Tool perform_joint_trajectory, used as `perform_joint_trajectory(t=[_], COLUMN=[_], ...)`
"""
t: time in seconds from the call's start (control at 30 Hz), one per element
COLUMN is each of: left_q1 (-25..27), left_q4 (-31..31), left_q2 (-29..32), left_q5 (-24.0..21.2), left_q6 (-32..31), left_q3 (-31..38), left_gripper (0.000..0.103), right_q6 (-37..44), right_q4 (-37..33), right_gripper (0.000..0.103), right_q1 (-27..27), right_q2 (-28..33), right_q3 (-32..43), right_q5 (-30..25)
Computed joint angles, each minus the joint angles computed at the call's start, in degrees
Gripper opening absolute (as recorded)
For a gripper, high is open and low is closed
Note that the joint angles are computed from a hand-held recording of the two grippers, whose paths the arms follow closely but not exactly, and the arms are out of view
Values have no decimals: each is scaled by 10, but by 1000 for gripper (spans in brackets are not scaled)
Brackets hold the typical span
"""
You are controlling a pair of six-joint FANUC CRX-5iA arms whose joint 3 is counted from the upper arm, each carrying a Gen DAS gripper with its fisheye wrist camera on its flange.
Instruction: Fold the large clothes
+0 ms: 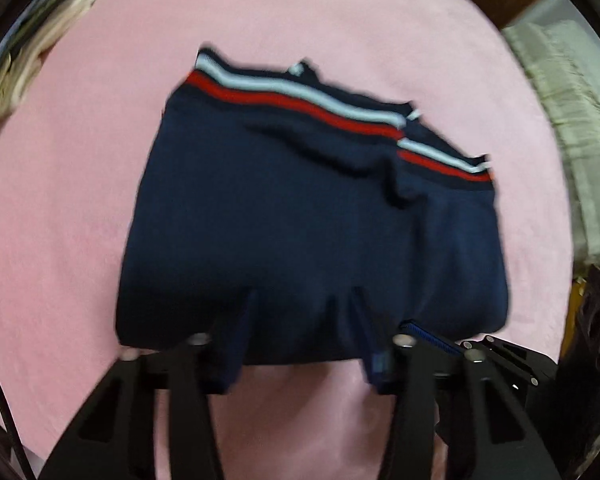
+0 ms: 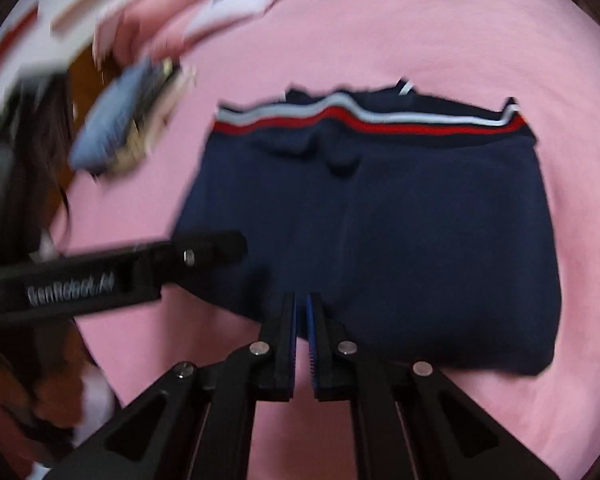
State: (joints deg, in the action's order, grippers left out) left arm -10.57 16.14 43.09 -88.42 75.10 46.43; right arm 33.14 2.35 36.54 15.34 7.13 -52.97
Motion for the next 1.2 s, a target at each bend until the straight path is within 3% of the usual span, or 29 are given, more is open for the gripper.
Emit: perform_joint_trajectory(t=[0.1, 0.13, 0.27, 0.37, 0.47, 0.6, 0.7, 0.83, 0.93, 1.2], left_q1=[-8, -11, -21, -17, -33, -42, -29, -16, -12, -31], left_q4=[-27, -41, -100, -106, -195, -277, -245, -146, -66, -36], left_q2=[7, 5, -14, -26, -41, -40, -36, -26, -5, 56], left_q5=[-2, 0, 20, 29, 34, 11, -13, -31, -52, -68], left_q6=[16, 21, 43, 59, 81, 110, 113, 94, 76, 63], left_q3=[8, 8, -6, -20, -13, 9, 22, 29, 35, 106], left_gripper=[32, 31, 14, 11, 8, 13, 13, 14, 14, 14], right_q6=[24, 17, -29, -55, -79, -78, -83, -42, -3, 31], right_q4=[-6, 8, 12, 16, 83, 100, 125, 54, 22, -26], right_gripper=[5, 0, 0, 0, 0, 0, 0, 0, 0, 0], right_q1=[-10, -10, -23, -22, 5, 16, 25, -2, -14, -38], right_q2=[11, 16, -11, -42, -41, -39, -35, -51, -20, 25], right_q3=[7, 10, -20, -52, -50, -34, -18, -16, 21, 60], right_q5=[-14, -30, -31, -26, -95, -164, -194, -91, -89, -87])
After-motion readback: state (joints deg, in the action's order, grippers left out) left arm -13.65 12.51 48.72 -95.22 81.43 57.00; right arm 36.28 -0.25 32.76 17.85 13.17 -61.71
